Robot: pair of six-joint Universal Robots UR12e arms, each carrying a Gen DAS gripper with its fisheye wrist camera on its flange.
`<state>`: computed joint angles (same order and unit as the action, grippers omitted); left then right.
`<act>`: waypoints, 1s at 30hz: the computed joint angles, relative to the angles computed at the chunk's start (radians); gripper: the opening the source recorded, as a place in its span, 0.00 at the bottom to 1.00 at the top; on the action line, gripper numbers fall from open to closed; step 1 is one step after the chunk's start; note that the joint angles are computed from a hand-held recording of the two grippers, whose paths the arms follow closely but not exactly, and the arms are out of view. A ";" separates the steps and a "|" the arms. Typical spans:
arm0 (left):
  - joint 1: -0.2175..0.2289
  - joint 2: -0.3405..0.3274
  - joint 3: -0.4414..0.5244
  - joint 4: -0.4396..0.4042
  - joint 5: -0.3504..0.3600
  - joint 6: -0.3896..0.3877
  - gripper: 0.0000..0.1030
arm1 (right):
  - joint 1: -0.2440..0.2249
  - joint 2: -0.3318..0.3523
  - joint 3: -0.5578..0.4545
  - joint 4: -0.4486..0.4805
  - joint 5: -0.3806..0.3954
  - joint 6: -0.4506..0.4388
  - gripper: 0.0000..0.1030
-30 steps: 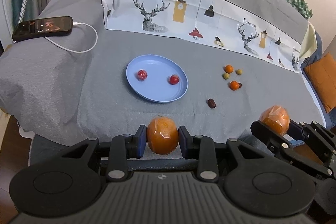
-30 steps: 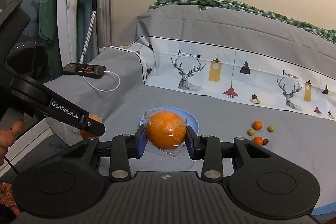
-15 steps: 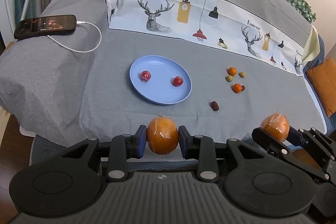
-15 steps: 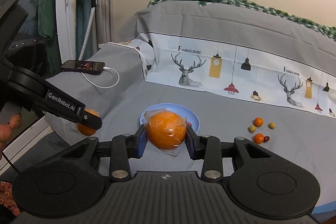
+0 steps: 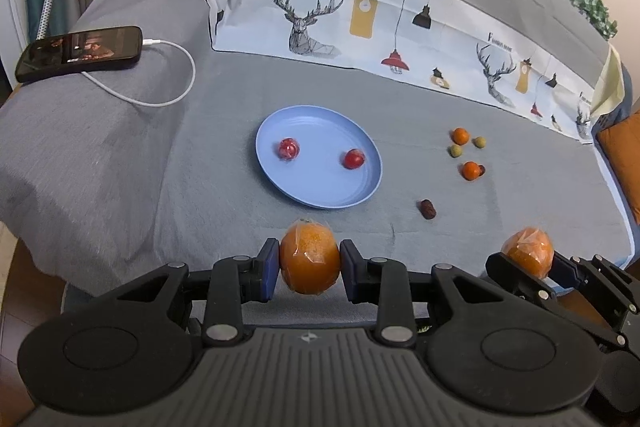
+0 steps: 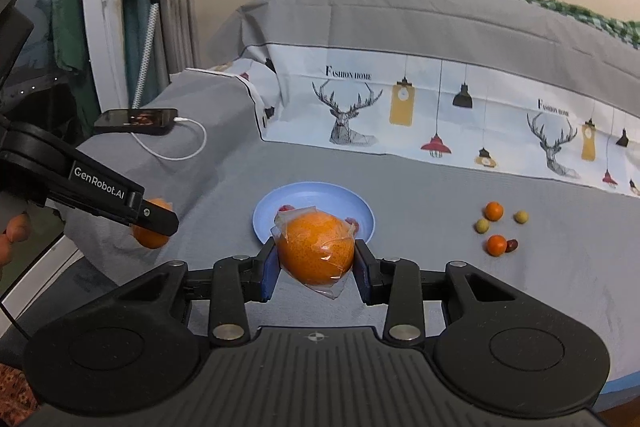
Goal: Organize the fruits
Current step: 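Carry both mandarins over the blue plate with both tools, then open both tools to drop the mandarins onto the plate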
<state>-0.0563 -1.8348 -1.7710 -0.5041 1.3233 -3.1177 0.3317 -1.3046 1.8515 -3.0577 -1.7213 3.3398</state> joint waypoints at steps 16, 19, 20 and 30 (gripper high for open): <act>-0.042 -0.197 0.223 -0.051 0.033 0.029 0.35 | -0.045 0.140 -0.144 0.106 0.062 0.045 0.38; -0.048 -0.250 0.279 -0.065 0.031 0.039 0.35 | -0.056 0.181 -0.189 0.136 0.070 0.054 0.38; -0.051 -0.269 0.301 -0.075 0.036 0.041 0.35 | -0.059 0.196 -0.205 0.142 0.069 0.054 0.38; -0.076 -0.414 0.459 -0.181 0.120 0.086 0.35 | -0.075 0.324 -0.322 0.209 0.061 -0.014 0.38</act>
<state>-0.1327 -2.2486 -1.3123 -0.6853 1.4435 -3.0312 0.2563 -0.9805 1.5300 -2.8486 -1.6600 3.3263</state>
